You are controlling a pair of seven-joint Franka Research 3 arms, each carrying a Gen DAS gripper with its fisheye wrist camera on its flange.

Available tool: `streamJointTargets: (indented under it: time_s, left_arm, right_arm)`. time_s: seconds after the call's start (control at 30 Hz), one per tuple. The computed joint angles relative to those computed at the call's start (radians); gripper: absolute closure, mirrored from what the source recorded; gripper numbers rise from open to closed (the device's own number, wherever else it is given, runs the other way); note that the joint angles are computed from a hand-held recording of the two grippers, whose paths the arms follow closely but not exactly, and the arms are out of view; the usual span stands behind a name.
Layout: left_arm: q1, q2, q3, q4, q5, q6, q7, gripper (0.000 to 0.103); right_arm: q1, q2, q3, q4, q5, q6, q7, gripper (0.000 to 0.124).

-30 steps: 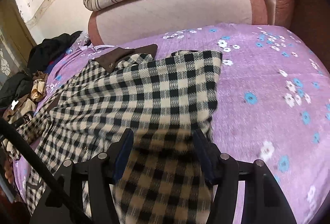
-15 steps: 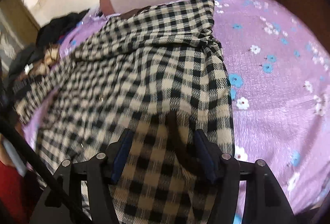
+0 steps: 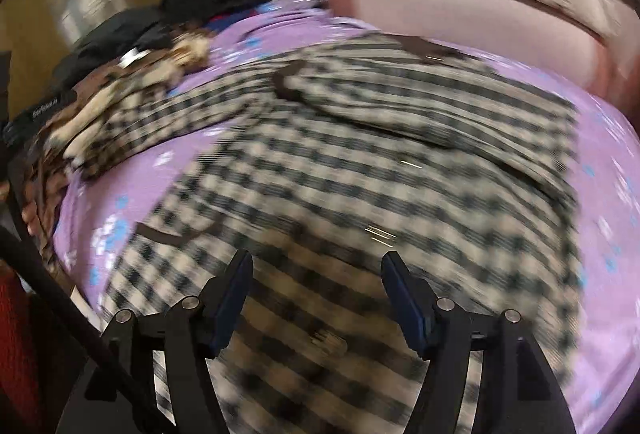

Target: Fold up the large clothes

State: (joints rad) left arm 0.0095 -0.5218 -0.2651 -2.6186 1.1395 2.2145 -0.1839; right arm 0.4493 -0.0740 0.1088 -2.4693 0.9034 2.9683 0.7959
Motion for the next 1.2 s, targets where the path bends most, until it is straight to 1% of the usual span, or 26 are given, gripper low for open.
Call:
streamJointTargets:
  time_s: [0.1,0.17,0.23,0.27,0.3,0.33,0.43,0.53,0.6,0.77,0.8,0.83,0.9,0.93,0.97,1.0,1.03,1.1,1.2]
  left_arm:
    - [0.035,-0.071,0.036,-0.055,-0.034,-0.055,-0.013,0.028]
    - [0.059,-0.109,0.066,-0.087,-0.058,-0.051,-0.021,0.028]
    - [0.091,-0.152,0.108,-0.124,-0.084,-0.018,-0.023,0.028]
    - [0.107,-0.169,0.12,-0.138,-0.096,-0.002,-0.024,0.028]
    - [0.128,-0.189,0.134,-0.155,-0.106,0.013,-0.026,0.028]
    - [0.147,-0.205,0.135,-0.168,-0.114,0.02,-0.029,0.028]
    - [0.205,-0.257,0.142,-0.203,-0.138,0.028,-0.042,0.028]
    - [0.255,-0.314,0.156,-0.24,-0.169,0.04,-0.063,0.028]
    - [0.287,-0.351,0.169,-0.269,-0.188,0.064,-0.078,0.028]
    - [0.344,-0.415,0.169,-0.314,-0.236,0.093,-0.068,0.028]
    - [0.353,-0.419,0.166,-0.316,-0.242,0.1,-0.064,0.028]
    - [0.361,-0.422,0.163,-0.319,-0.248,0.107,-0.063,0.028]
    - [0.374,-0.417,0.155,-0.318,-0.257,0.121,-0.057,0.028]
    - [0.374,-0.417,0.149,-0.318,-0.264,0.124,-0.053,0.028]
    - [0.38,-0.413,0.147,-0.317,-0.264,0.132,-0.05,0.028]
    - [0.38,-0.408,0.141,-0.315,-0.267,0.138,-0.047,0.028]
    - [0.384,-0.394,0.136,-0.305,-0.266,0.147,-0.045,0.028]
    - [0.382,-0.372,0.119,-0.291,-0.262,0.162,-0.042,0.028]
    - [0.371,-0.342,0.084,-0.267,-0.245,0.178,-0.05,0.028]
  right_arm:
    - [0.025,0.094,0.042,0.096,-0.099,-0.01,0.049,0.052]
    - [0.045,0.165,0.072,0.167,-0.183,-0.001,0.088,0.052]
    - [0.076,0.235,0.092,0.239,-0.286,0.019,0.133,0.052]
    - [0.096,0.263,0.091,0.27,-0.35,0.027,0.166,0.052]
    - [0.134,0.301,0.08,0.309,-0.441,0.04,0.208,0.052]
    - [0.152,0.326,0.077,0.336,-0.495,0.047,0.229,0.052]
    - [0.262,0.423,0.024,0.449,-0.697,0.064,0.307,0.052]
    - [0.33,0.502,0.007,0.547,-0.805,0.065,0.342,0.052]
    - [0.356,0.537,0.008,0.588,-0.845,0.07,0.35,0.052]
    - [0.407,0.616,0.021,0.682,-0.892,0.066,0.348,0.052]
    - [0.42,0.625,0.011,0.693,-0.898,0.064,0.355,0.052]
    - [0.453,0.643,-0.02,0.716,-0.914,0.063,0.376,0.052]
    - [0.502,0.667,-0.073,0.74,-0.937,0.092,0.418,0.054]
    - [0.513,0.678,-0.086,0.763,-0.939,0.079,0.435,0.062]
    - [0.517,0.686,-0.092,0.785,-0.936,0.054,0.454,0.101]
    - [0.51,0.691,-0.091,0.807,-0.962,0.021,0.494,0.107]
    - [0.476,0.686,-0.056,0.812,-0.917,0.018,0.47,0.107]
    - [0.423,0.665,-0.013,0.796,-0.889,0.035,0.471,0.108]
    - [0.318,0.615,0.059,0.761,-0.815,0.067,0.461,0.109]
